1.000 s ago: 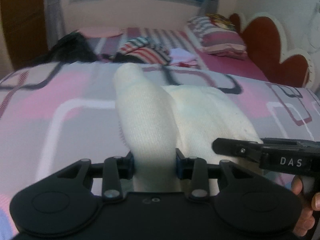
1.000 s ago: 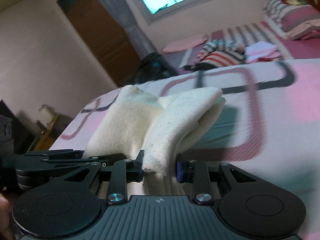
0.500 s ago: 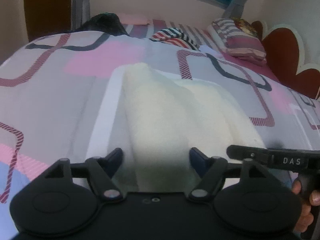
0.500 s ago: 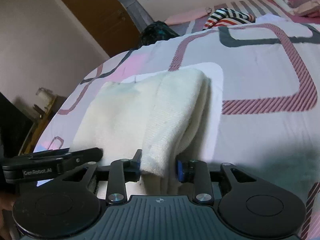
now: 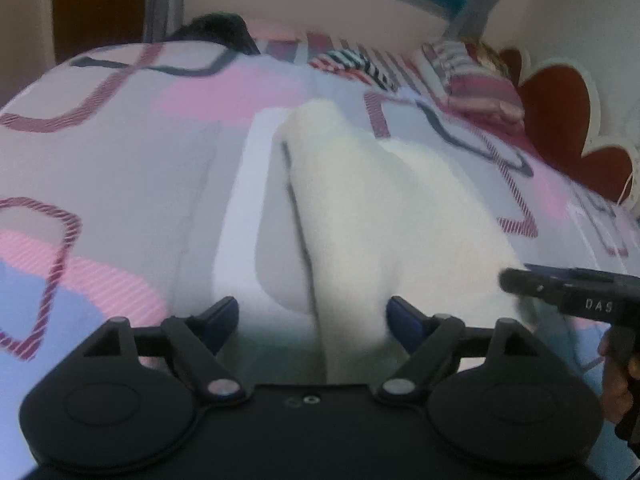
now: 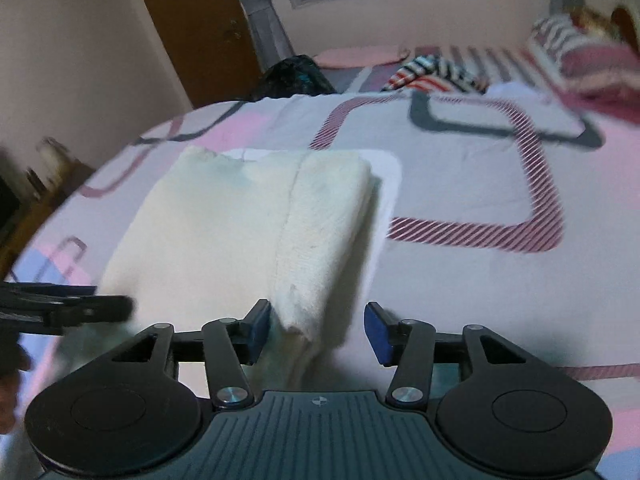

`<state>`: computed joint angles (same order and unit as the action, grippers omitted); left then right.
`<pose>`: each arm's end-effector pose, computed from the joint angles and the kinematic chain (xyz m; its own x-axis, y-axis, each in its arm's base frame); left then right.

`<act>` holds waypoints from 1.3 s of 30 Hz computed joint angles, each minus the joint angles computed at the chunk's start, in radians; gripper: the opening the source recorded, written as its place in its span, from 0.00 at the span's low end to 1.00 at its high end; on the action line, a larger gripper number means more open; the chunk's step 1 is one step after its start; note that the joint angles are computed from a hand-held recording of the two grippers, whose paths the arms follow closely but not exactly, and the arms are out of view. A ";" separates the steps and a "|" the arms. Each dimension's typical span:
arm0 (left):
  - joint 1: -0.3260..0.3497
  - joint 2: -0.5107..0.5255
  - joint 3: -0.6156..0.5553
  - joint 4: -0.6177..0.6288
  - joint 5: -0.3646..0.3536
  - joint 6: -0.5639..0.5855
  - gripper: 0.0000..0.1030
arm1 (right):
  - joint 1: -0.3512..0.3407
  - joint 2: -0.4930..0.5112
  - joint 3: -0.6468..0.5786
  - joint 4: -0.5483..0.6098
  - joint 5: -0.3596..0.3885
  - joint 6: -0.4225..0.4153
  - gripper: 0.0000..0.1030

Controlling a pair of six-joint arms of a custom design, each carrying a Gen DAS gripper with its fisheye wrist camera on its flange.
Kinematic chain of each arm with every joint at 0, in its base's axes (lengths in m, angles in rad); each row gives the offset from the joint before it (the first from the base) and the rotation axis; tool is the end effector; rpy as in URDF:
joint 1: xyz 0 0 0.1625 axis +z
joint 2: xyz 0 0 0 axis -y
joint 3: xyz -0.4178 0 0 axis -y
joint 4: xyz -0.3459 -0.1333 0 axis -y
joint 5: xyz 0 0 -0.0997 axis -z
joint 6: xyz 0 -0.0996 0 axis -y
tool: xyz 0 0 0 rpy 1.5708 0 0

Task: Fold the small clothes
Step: 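Release the sweater and smooth it flat with both open grippers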

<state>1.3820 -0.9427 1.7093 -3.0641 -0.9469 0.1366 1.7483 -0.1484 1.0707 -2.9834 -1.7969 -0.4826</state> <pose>0.0712 -0.6477 0.2664 -0.8428 -0.1268 -0.5230 0.2574 0.7584 -0.5988 0.2427 -0.7243 -0.0901 -0.7939 -0.4634 0.3937 -0.5918 0.7375 -0.3253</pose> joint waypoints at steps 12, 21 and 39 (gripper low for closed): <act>-0.062 0.134 -0.080 -0.094 0.064 0.230 0.47 | 0.066 0.111 -0.170 0.069 -0.113 -0.088 0.10; -0.156 0.046 0.281 -0.399 0.182 0.181 0.46 | 0.056 -0.091 0.278 -0.139 -0.036 -0.125 0.10; -0.569 -0.190 0.799 -0.426 0.533 -0.312 0.66 | 0.093 -0.403 0.873 -0.501 0.025 -0.015 0.10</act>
<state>0.8126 -1.1329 2.5083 -3.4899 -0.4137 -0.1751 1.8413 -0.5510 1.9440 -3.4846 -1.7717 -0.4975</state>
